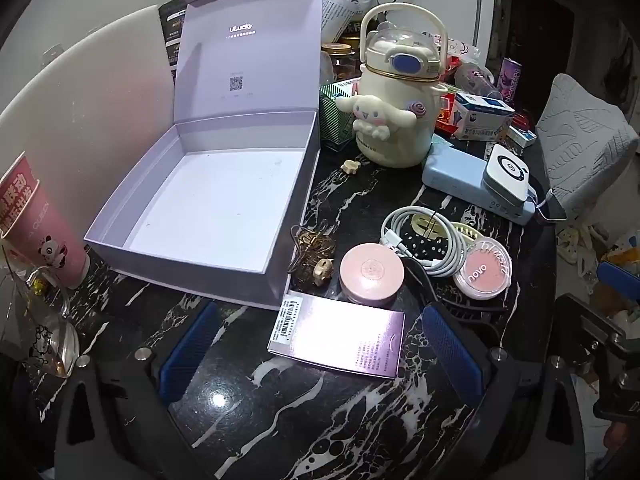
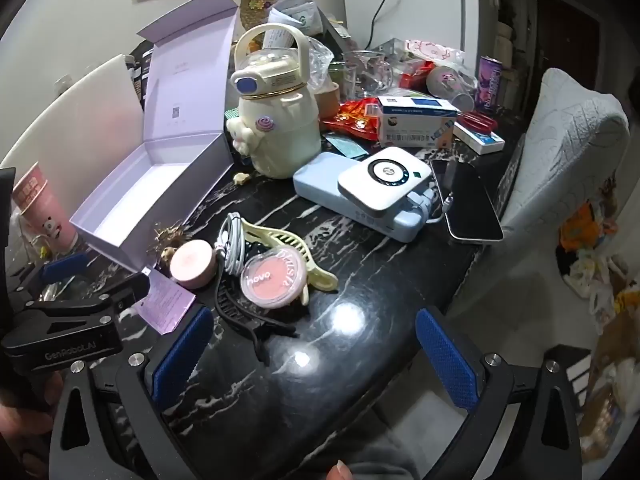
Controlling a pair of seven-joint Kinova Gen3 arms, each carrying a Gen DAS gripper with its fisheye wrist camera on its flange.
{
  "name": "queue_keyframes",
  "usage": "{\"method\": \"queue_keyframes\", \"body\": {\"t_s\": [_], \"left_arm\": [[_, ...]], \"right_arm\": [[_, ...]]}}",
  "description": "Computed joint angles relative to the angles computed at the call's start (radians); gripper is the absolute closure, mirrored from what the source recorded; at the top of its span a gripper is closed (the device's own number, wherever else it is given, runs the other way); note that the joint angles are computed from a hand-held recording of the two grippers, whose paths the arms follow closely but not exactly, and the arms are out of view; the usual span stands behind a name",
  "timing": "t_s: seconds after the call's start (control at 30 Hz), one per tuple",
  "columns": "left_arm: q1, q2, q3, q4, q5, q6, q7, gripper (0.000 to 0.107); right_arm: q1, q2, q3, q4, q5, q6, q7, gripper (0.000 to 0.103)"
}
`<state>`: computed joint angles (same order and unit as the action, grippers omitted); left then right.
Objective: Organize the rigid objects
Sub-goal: 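Move both tools toward the small items beside the open lavender box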
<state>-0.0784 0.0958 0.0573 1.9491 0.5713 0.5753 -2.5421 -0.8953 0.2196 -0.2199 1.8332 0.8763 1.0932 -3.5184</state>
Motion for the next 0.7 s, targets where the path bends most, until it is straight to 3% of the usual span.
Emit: {"method": "queue_keyframes", "body": {"t_s": [0.27, 0.43, 0.7], "left_arm": [[0.025, -0.012, 0.004, -0.007, -0.050, 0.008, 0.073, 0.005], [-0.002, -0.010, -0.008, -0.013, 0.009, 0.036, -0.011, 0.005], [-0.015, -0.013, -0.016, -0.018, 0.039, 0.060, -0.042, 0.005]], "right_arm": [[0.001, -0.004, -0.002, 0.003, 0.000, 0.000, 0.000, 0.000], [-0.006, -0.002, -0.005, -0.007, -0.001, 0.015, 0.003, 0.000], [-0.010, -0.005, -0.006, 0.002, 0.013, 0.011, -0.003, 0.000]]}}
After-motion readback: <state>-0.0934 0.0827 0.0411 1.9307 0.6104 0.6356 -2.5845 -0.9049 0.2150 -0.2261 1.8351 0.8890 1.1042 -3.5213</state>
